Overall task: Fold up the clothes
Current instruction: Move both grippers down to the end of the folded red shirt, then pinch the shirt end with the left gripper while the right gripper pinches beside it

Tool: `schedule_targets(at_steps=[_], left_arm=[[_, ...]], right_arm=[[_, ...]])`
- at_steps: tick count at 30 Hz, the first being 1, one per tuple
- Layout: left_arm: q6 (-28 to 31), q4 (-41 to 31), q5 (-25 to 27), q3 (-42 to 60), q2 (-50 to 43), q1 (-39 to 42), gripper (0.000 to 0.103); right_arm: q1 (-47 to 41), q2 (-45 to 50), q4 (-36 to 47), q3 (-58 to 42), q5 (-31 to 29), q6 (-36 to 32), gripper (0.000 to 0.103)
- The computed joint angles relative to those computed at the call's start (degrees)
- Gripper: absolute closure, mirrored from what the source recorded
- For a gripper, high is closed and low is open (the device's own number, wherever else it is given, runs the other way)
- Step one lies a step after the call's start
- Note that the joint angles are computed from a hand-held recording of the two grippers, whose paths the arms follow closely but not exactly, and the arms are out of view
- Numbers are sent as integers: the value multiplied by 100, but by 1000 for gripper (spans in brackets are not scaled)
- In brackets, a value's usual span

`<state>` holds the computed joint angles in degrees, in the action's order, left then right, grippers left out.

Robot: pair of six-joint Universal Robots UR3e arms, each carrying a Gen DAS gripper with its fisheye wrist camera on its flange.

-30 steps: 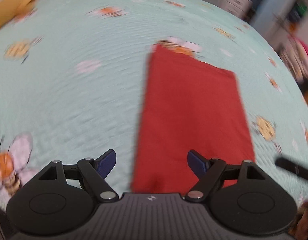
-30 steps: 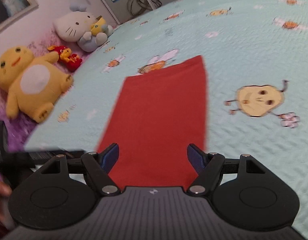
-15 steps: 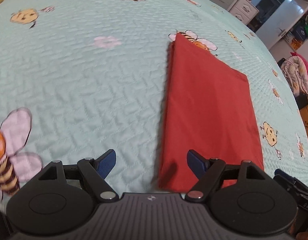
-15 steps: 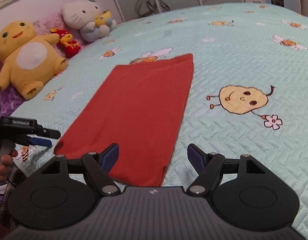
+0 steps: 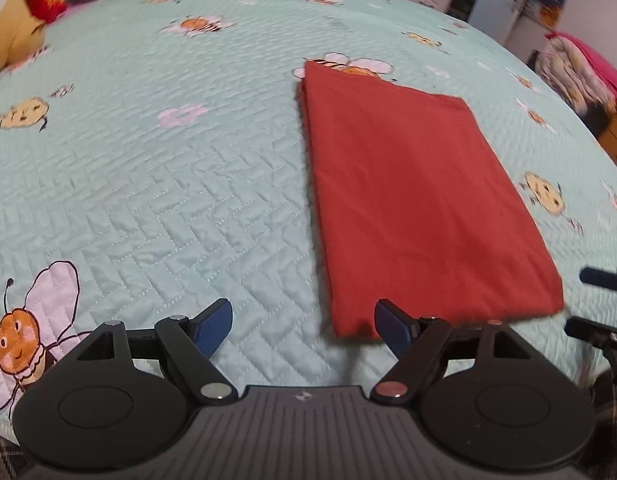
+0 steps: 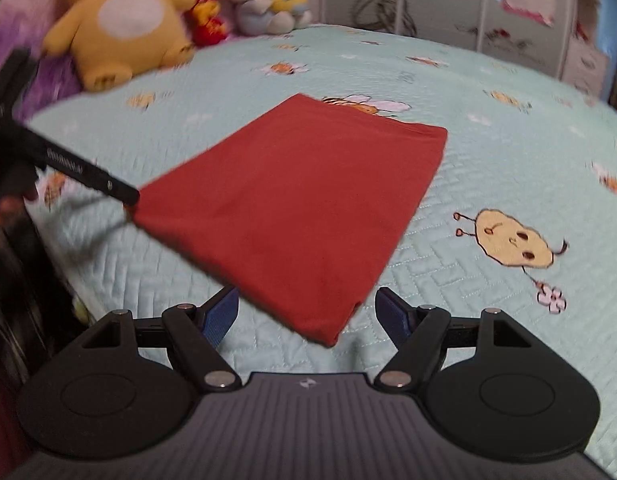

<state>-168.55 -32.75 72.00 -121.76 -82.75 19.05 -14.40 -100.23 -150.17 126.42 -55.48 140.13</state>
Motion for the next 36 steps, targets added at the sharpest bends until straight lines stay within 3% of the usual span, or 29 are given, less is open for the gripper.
schedule_targets(at_steps=[5, 9, 12, 16, 20, 23, 26, 30, 33, 36], left_arm=[[100, -88, -221, -48, 79, 167, 21], [-462, -528, -1260, 304, -293, 792, 22], [-960, -438, -1818, 984, -1156, 868, 22], [-1631, -79, -1943, 2299, -2528, 574, 22], [-2243, -205, -2075, 3686, -3738, 442, 22], [-2500, -513, -2037, 4878, -4603, 353, 22], [-2494, -1081, -2096, 6285, -5431, 256, 22], [-2465, -1935, -2132, 8130, -6415, 151, 22], [-2339, -2566, -2136, 9468, -7107, 56, 22], [-2243, -3010, -2176, 10722, -7804, -22, 22]], right_arm=[[377, 76, -365, 47, -337, -86, 28], [399, 163, -206, -212, -109, 361, 28], [552, 536, -444, -590, -153, 1031, 28], [659, 1182, -604, -1273, -132, 2009, 28], [446, 1950, -465, -2107, 260, 3088, 28], [356, 2706, -397, -2881, 376, 3475, 28], [330, 3728, -171, -4044, 341, 3845, 28], [166, 5368, 667, -6045, 784, 4384, 28], [-40, 6292, 575, -6910, 1662, 4665, 27], [-99, 7117, 1358, -8223, 2256, 4567, 27]])
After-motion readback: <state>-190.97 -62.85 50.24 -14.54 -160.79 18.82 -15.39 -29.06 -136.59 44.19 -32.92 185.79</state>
